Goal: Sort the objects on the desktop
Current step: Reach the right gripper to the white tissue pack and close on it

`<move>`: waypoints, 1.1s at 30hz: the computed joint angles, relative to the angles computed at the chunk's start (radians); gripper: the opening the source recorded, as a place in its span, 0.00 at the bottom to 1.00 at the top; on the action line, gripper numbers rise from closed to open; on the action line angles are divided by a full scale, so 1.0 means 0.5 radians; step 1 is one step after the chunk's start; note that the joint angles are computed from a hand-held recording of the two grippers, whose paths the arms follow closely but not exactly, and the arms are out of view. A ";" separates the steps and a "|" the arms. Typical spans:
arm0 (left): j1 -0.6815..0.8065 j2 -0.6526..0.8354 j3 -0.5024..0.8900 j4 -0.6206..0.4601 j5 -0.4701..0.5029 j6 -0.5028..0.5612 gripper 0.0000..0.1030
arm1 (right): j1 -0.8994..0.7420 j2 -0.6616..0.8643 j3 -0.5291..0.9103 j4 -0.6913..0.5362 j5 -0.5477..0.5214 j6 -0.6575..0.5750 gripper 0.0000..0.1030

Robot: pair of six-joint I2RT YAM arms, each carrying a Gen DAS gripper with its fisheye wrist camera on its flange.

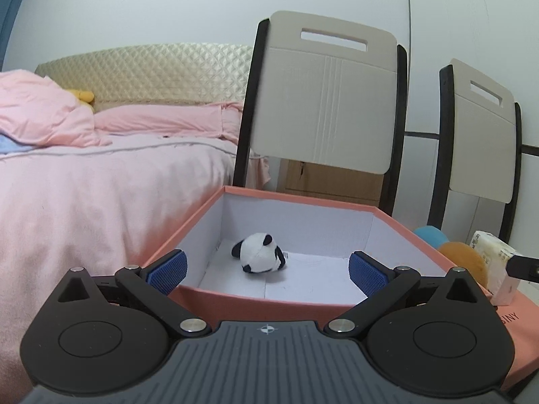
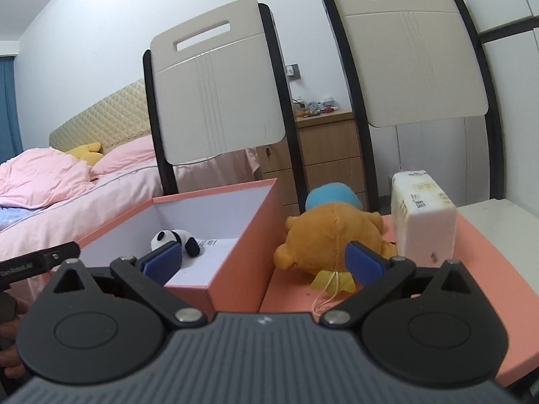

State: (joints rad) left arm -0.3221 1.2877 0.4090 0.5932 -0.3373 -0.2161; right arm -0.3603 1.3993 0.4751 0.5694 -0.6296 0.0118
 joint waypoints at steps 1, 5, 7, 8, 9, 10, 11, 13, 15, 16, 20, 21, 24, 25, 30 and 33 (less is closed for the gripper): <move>-0.006 -0.001 0.003 -0.008 -0.005 0.005 1.00 | 0.008 0.002 -0.002 0.012 0.012 0.013 1.00; -0.037 -0.008 -0.007 0.003 -0.028 0.029 1.00 | 0.013 -0.016 -0.017 0.009 0.051 0.018 1.00; -0.051 -0.011 -0.013 0.015 -0.030 0.041 1.00 | -0.009 -0.043 -0.023 -0.013 0.040 0.047 1.00; -0.055 -0.012 -0.017 0.023 -0.026 0.046 1.00 | -0.021 -0.064 -0.028 -0.024 0.037 0.066 1.00; -0.057 -0.014 -0.021 0.035 -0.013 0.050 1.00 | -0.029 -0.091 -0.036 -0.023 0.041 0.096 1.00; -0.058 -0.016 -0.023 0.039 -0.005 0.055 1.00 | -0.031 -0.115 -0.037 -0.019 0.062 0.118 1.00; -0.057 -0.017 -0.023 0.035 0.000 0.060 1.00 | -0.035 -0.137 -0.025 -0.029 0.085 0.123 1.00; -0.055 -0.020 -0.028 0.043 -0.007 0.060 1.00 | -0.057 -0.155 0.042 -0.076 0.113 0.125 1.00; -0.057 -0.025 -0.045 0.074 -0.019 0.059 1.00 | -0.071 -0.120 0.141 -0.102 0.130 0.103 1.00; -0.060 -0.027 -0.052 0.087 -0.022 0.063 1.00 | -0.062 -0.076 0.206 -0.098 0.161 0.101 1.00; -0.082 -0.027 -0.068 0.124 -0.036 0.089 1.00 | -0.020 0.222 0.524 -0.033 0.277 0.126 1.00; -0.083 -0.025 -0.068 0.127 -0.035 0.093 1.00 | -0.014 0.306 0.603 -0.019 0.317 0.121 1.00; -0.082 -0.010 -0.063 0.128 -0.030 0.092 1.00 | -0.037 0.515 0.723 0.126 0.411 0.089 1.00; -0.083 0.003 -0.059 0.134 -0.034 0.097 1.00 | -0.057 0.568 0.709 0.225 0.435 0.077 1.00; -0.077 0.038 -0.054 0.151 0.002 0.110 1.00 | -0.148 0.788 0.760 0.198 0.484 -0.071 1.00; -0.032 0.073 -0.077 0.249 0.154 0.122 1.00 | -0.179 0.914 0.881 0.066 0.497 -0.047 1.00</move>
State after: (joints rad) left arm -0.3384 1.3240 0.3703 0.7178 -0.2602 -0.1551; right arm -0.4501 1.8564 0.9155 0.6024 -0.3812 -0.0119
